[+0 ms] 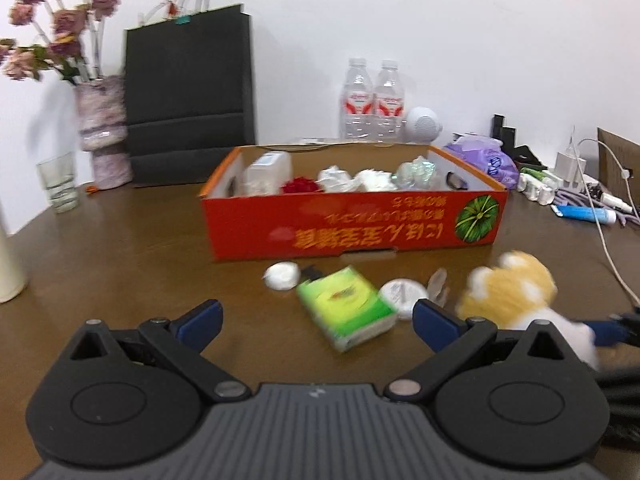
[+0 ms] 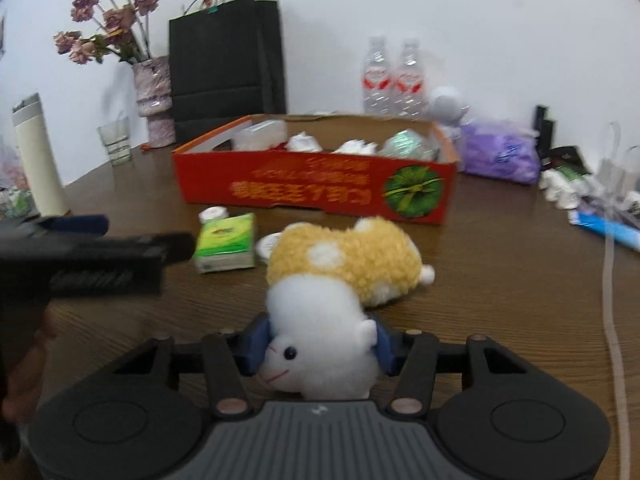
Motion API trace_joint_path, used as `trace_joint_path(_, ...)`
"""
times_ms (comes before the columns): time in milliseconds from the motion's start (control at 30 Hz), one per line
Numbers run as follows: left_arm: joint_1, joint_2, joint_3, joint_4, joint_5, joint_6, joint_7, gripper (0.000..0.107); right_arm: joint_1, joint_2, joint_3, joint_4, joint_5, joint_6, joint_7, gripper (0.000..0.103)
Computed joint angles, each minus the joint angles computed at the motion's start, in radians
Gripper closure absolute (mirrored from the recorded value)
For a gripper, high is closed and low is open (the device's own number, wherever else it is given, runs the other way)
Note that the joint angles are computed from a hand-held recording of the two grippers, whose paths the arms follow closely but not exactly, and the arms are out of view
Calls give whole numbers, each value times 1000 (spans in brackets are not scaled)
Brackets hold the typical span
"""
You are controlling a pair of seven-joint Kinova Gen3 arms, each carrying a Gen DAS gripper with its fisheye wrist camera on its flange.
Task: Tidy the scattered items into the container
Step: 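Grasp the white plush sheep with the right tool while the left tool grasps the green tissue pack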
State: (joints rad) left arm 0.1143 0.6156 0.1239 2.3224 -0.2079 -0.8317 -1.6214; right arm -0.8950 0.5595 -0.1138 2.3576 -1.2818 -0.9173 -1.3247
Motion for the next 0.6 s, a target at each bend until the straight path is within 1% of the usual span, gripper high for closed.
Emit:
trace_joint_path(100,65,26,-15,-82,70,82,-33,4,-13,-15,-6,35,-48,-18,-26,52)
trace_joint_path(133,72,34,-14,-104,75,107,-39,5,-16,-18,-8,45,-57,-21,-34,52)
trace_joint_path(200,66,46,-3,-138,66,152,-35,13,-13,-22,-12,66,-54,-24,-58,51)
trace_joint_path(267,73,48,-5,-162,92,197,-22,40,-14,-20,-11,79,-42,-27,-76,51)
trace_joint_path(300,57,49,8,-170,88,219,-6,45,-11,-17,-8,81,-31,-27,-82,51)
trace_joint_path(333,39,48,21,-171,76,229,13,55,-12,-15,-6,84,-24,-29,-90,51)
trace_joint_path(367,32,46,22,-167,74,229,23,58,-12,-12,-4,85,-18,-29,-96,51)
trace_joint_path(400,35,43,15,-157,78,221,23,58,-14,-10,-2,83,-16,-27,-96,51)
trace_joint_path(500,38,26,-6,-106,86,177,11,60,-22,-4,2,78,-14,-28,-91,51)
trace_joint_path(533,32,16,-8,-84,85,169,14,60,-24,-5,1,79,-9,-27,-88,51)
trace_joint_path(600,-10,-10,3,-13,46,134,31,61,-42,-3,-2,85,-2,-34,-71,51)
